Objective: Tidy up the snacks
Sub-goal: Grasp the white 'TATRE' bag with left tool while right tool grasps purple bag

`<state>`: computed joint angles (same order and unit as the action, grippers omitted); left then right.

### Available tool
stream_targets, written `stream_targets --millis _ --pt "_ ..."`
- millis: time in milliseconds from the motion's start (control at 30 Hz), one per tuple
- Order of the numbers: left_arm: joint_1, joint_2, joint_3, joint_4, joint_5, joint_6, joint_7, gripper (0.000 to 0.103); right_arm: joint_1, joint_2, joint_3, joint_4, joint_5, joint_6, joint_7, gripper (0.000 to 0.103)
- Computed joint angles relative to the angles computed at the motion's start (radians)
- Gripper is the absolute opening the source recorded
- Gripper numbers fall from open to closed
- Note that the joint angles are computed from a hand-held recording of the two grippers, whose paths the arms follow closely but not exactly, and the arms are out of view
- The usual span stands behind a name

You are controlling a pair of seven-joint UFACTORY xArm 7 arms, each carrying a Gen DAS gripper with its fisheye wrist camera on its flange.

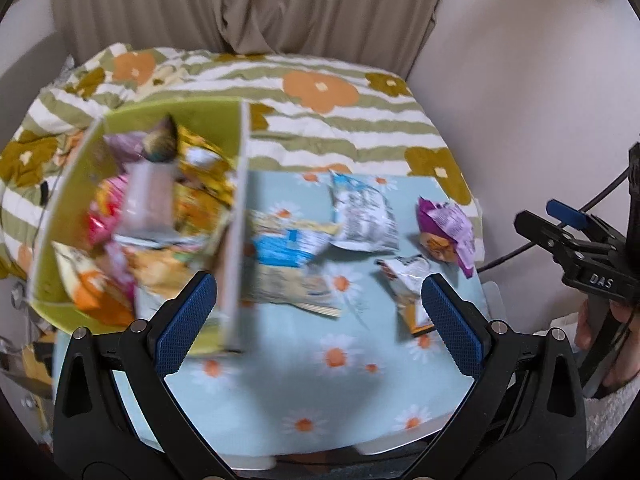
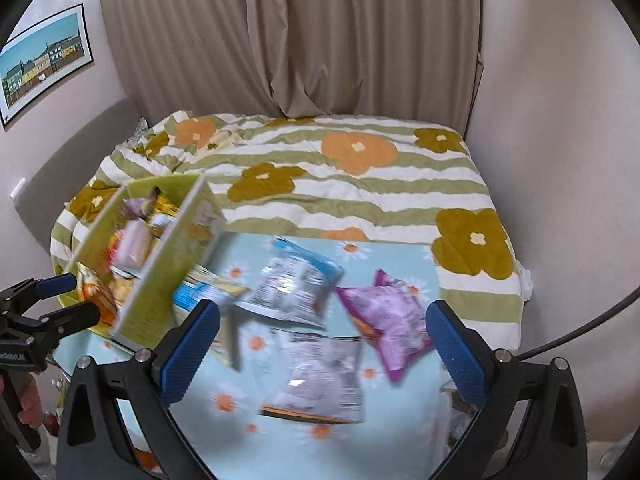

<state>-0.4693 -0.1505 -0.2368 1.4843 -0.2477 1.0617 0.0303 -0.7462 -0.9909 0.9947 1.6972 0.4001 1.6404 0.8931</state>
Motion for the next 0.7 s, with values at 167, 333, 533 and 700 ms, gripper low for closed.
stream_targets --millis 167,333,533,700 --pt "-0.054 0.046 -0.068 -0.026 0.060 -0.028 -0.137 0.102 0.199 -0.033 -0.078 -0.275 -0.018 -0.119 -0.055 0.103" --pt "-0.121 0.121 -0.099 -0.048 0.102 -0.077 -0.234 0.102 0.367 -0.023 -0.121 -0.510 -0.032 -0.259 -0.088 0.103" --pt "-0.189 0.244 -0.103 -0.027 0.123 -0.116 -0.315 0.102 0.510 0.025 -0.155 -0.706 -0.047 -0.412 -0.105 0.103" --pt "-0.225 0.326 -0.093 0.000 0.135 -0.131 -0.358 0.101 0.596 0.098 -0.176 -0.812 -0.060 -0.536 -0.110 0.103"
